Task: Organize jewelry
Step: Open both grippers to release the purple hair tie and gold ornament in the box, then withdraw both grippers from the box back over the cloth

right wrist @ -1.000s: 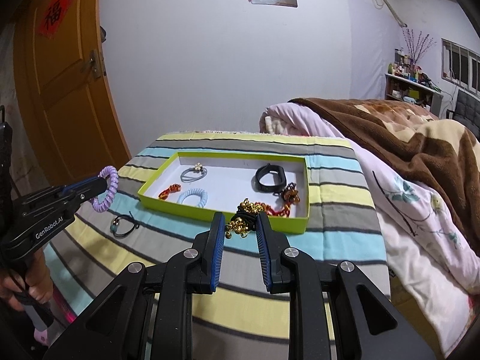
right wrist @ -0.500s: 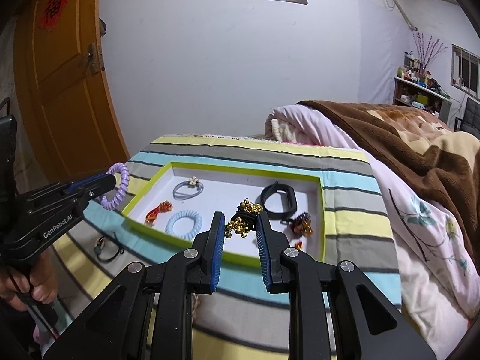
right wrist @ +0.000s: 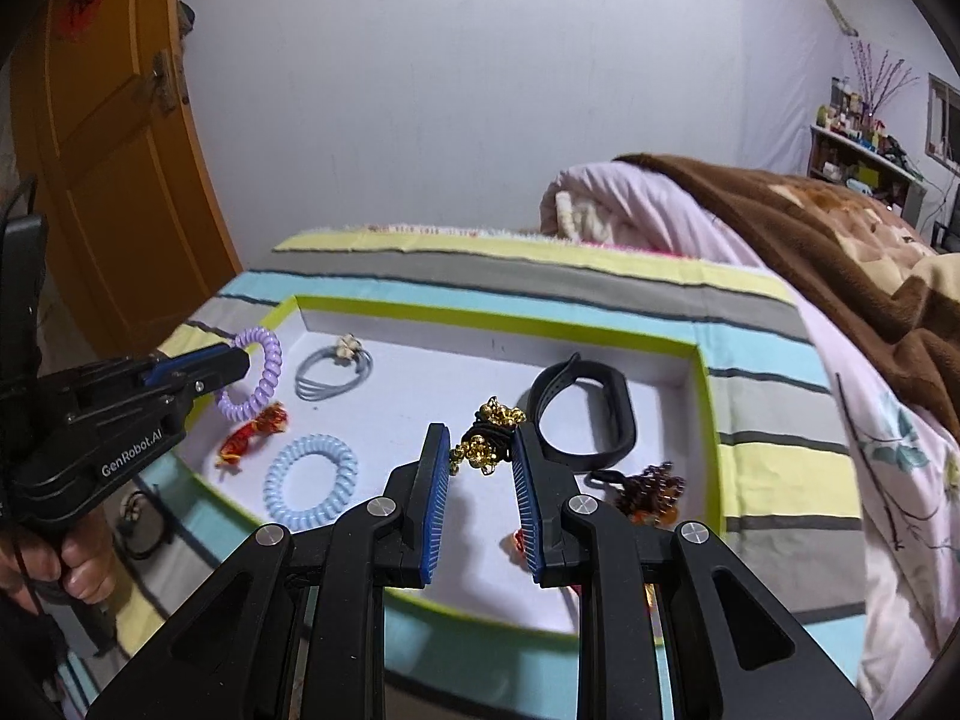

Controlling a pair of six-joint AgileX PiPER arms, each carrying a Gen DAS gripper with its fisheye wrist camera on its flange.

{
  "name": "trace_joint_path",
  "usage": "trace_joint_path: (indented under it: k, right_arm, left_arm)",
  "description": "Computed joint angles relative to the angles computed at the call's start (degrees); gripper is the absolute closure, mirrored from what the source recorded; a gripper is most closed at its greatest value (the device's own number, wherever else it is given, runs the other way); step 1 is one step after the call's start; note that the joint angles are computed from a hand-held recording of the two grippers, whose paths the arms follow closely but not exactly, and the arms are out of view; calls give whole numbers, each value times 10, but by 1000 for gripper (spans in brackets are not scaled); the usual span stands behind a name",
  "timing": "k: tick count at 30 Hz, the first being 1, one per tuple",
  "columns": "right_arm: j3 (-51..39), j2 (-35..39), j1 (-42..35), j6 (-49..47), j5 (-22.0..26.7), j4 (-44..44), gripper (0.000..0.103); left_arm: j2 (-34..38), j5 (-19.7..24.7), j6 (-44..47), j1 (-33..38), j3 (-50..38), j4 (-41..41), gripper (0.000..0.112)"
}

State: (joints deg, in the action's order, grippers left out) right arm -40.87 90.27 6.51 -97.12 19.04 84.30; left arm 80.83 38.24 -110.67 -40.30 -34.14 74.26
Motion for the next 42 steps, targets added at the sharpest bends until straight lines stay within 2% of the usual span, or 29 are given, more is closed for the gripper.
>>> trace_joint_path:
  k: [6, 13, 15, 18, 20, 23, 27, 33, 38, 42]
  right_arm:
    - [-23, 51, 12, 7, -14, -9, 81]
    - [-48, 73, 7, 86, -14, -77, 81]
    - [-52, 76, 12, 111, -18, -101, 80]
    - [-47, 71, 11, 91, -21, -82, 79]
    - [-45, 68, 11, 83, -21, -76, 76]
    - [-39, 62, 10, 83, -22, -78, 75]
    - [-19, 33, 5, 67, -15, -65, 75]
    - [24, -33, -5, 65, -1, -64, 75]
    - [76, -111, -30, 85, 25, -87, 75]
    - [119, -182, -64, 115, 55, -125, 75]
  left_arm:
    - [29, -43, 10, 32, -10, 10, 103]
    - [36, -89, 48, 69, -16, -21, 102]
    - [38, -94, 55, 75, -17, -27, 102]
    - [39, -94, 66, 74, -19, -35, 100]
    - [36, -98, 70, 75, -17, -37, 97]
    - [29, -97, 72, 71, -16, -40, 91]
    - [0, -77, 70, 51, -5, -50, 91]
    - [-63, 1, 65, -29, 17, -67, 91]
    - [-115, 96, 30, -137, 38, -86, 91]
    - [-138, 192, -20, -246, 47, -106, 91]
